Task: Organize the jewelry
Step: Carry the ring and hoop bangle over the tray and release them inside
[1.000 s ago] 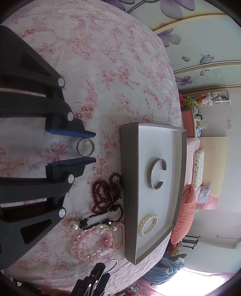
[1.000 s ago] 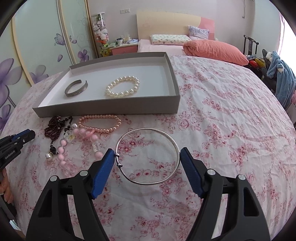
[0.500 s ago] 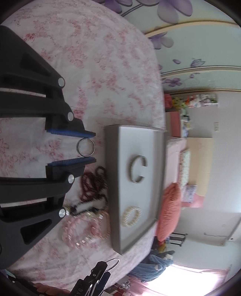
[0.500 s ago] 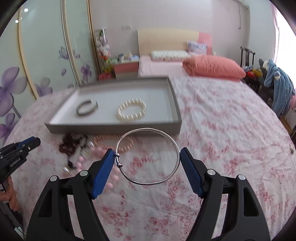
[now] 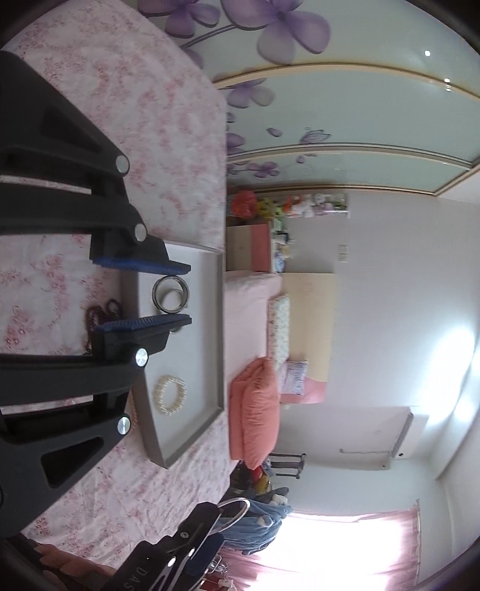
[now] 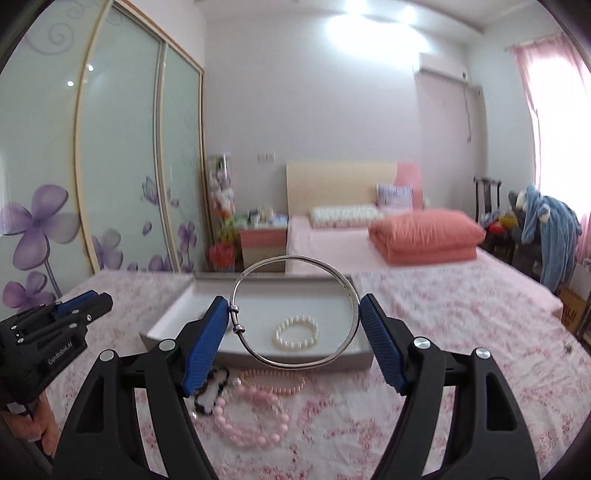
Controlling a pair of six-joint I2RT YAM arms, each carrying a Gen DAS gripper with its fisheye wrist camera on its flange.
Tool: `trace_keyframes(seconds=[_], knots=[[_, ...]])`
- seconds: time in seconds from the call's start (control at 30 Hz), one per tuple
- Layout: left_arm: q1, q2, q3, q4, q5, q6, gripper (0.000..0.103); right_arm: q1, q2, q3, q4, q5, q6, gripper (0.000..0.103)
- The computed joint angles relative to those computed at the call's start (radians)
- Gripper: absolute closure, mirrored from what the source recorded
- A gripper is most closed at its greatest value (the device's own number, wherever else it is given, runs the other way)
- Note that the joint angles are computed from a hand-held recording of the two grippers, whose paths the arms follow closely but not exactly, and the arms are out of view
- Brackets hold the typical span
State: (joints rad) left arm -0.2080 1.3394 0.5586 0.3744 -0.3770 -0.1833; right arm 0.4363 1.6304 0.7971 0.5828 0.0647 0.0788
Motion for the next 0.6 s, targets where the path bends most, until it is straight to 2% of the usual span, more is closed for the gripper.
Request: trace_keyframes(seconds=[0.17,0.37,0.6], knots=[[-0.019,0.000,0.012,0.021,-0.014,0.005,0.081,0.006,0.003,-0.018,0.085,0.029,-0.010,0.030],[-0.017,0.050,0.065,0.029,-0.005,0.023,0.081,-0.006,0.031,0.049,0.041,0.009,-0.004,0.030],[0.017,0.168,0.171,0.048,0.008,0.039,0.081,-0.007,0.117,0.166,0.019,0.043,-0.001,0.030]])
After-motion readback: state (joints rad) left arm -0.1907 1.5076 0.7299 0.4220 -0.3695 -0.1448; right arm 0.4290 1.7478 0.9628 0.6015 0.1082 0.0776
